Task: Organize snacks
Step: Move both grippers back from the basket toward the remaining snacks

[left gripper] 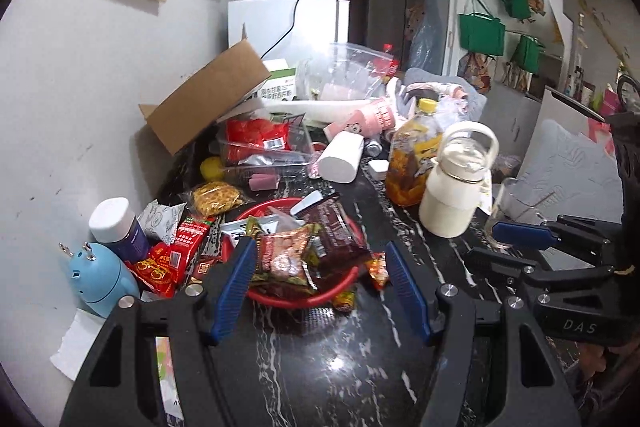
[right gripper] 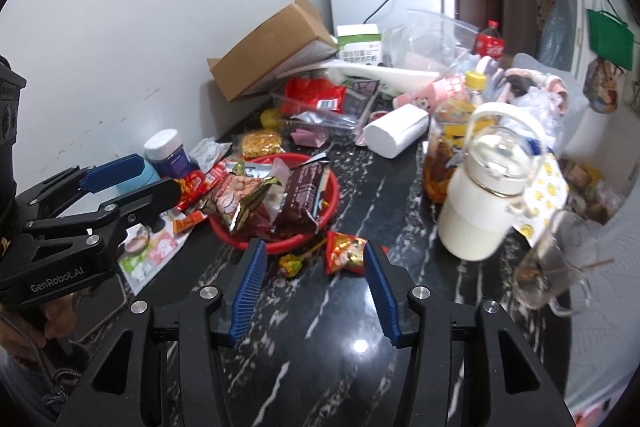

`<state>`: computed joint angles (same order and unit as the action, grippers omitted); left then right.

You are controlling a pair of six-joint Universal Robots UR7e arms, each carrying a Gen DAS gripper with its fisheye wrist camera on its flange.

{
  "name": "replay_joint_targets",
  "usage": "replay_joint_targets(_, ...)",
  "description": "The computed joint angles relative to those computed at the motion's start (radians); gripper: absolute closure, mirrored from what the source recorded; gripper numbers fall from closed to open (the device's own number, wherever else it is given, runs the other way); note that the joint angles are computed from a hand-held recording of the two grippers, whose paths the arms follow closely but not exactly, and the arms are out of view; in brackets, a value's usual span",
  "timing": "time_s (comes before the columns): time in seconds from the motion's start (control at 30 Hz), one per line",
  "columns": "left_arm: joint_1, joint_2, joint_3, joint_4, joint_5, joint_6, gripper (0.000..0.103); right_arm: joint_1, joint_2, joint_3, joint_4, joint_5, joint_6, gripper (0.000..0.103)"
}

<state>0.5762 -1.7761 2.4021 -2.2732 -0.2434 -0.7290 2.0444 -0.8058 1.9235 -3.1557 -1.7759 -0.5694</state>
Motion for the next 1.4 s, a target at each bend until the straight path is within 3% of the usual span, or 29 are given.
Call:
replay_joint_targets(0.13, -0.043, -0.010, -0.015, 0.158, -0.003, -0.117, 0.037, -0.002, -0.039, 0.048, -0.033, -0.013, 0.010, 0.050)
replay_joint_targets(0.5, -0.148, -0.006, 0.012, 0.223, -0.042, -0.179, 0.037, -0.009, -0.143, 0.187, -0.151, -0.061, 0.028, 0.040)
replay_joint_targets(0.8, -0.159, 0.037, 0.055, 0.082, -0.116, -0.142, 0.037, -0.027, -0.189, 0.269, -0.209, -0.071, 0.040, 0.031)
replay_joint_targets(0.97, -0.145, 0.058, 0.079, 0.030, -0.154, -0.148, 0.037, -0.044, -0.194, 0.298, -0.227, -0.076, 0.050, 0.030)
replay_joint_targets(1.2, -0.097, 0.080, 0.118, -0.060, -0.199, -0.159, 0.037, -0.084, -0.168, 0.316, -0.234, -0.074, 0.068, 0.029)
replay_joint_targets(1.4, -0.063, 0.088, 0.142, -0.071, -0.194, -0.208, 0.037, -0.110, -0.133, 0.311, -0.220, -0.066, 0.076, 0.029)
